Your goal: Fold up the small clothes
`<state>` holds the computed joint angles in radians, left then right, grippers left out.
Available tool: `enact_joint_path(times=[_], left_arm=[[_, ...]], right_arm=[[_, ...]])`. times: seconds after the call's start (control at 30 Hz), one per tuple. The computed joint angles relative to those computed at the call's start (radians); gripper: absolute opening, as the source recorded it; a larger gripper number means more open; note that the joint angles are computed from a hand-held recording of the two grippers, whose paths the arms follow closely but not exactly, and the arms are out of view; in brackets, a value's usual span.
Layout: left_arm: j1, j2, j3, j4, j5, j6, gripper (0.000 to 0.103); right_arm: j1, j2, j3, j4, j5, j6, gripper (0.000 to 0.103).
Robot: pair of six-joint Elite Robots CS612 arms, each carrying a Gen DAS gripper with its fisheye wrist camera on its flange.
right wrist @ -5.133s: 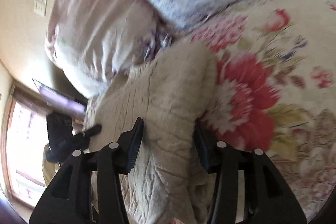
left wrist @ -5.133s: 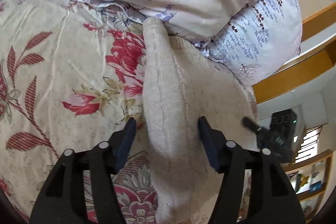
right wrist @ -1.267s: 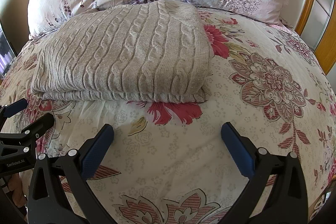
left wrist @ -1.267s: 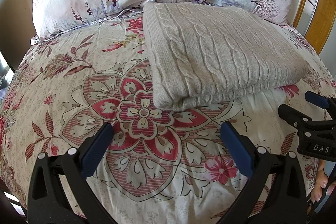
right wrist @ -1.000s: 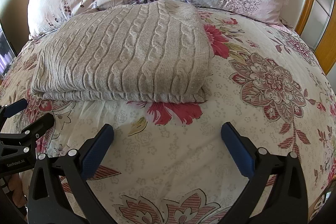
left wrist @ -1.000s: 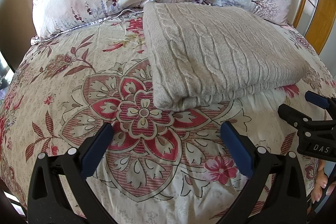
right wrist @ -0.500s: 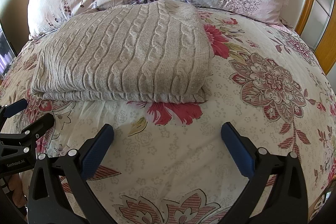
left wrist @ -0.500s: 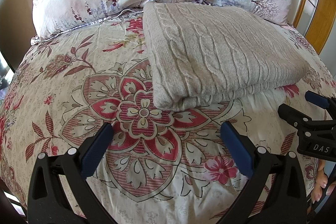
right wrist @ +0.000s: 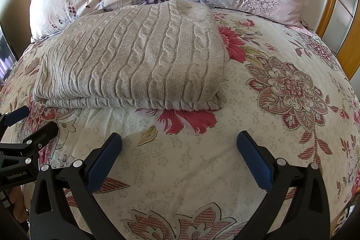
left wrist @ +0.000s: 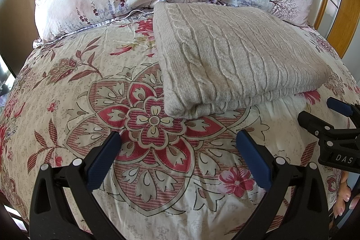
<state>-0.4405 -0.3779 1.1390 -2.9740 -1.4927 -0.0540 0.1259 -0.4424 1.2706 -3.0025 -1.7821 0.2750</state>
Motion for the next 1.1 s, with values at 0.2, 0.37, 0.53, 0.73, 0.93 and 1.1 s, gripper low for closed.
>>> enact_joint_path(times=[0.2, 0.37, 0.53, 0.73, 0.93, 1.1], left_arm=[[0.000, 0.000, -0.001, 0.004, -0.001, -0.002, 0.101], [0.001, 0.001, -0.006, 0.015, -0.002, -0.004, 0.101], [0.001, 0.001, -0.007, 0.018, -0.002, -0.004, 0.101], [0.000, 0.001, -0.007, 0.016, -0.001, -0.003, 0.101], [0.001, 0.001, -0.005, 0.016, -0.004, -0.003, 0.101], [0.001, 0.002, -0.009, 0.018, -0.006, -0.002, 0.101]], right_arm=[[0.000, 0.000, -0.001, 0.000, 0.000, 0.001, 0.102], [0.000, 0.000, -0.001, 0.000, 0.000, 0.001, 0.102], [0.000, 0.001, -0.002, 0.001, -0.001, 0.001, 0.102], [0.000, 0.001, -0.002, 0.001, -0.001, 0.001, 0.102], [0.000, 0.001, -0.002, 0.001, -0.001, 0.001, 0.102], [0.000, 0.001, -0.003, 0.001, -0.001, 0.001, 0.102]])
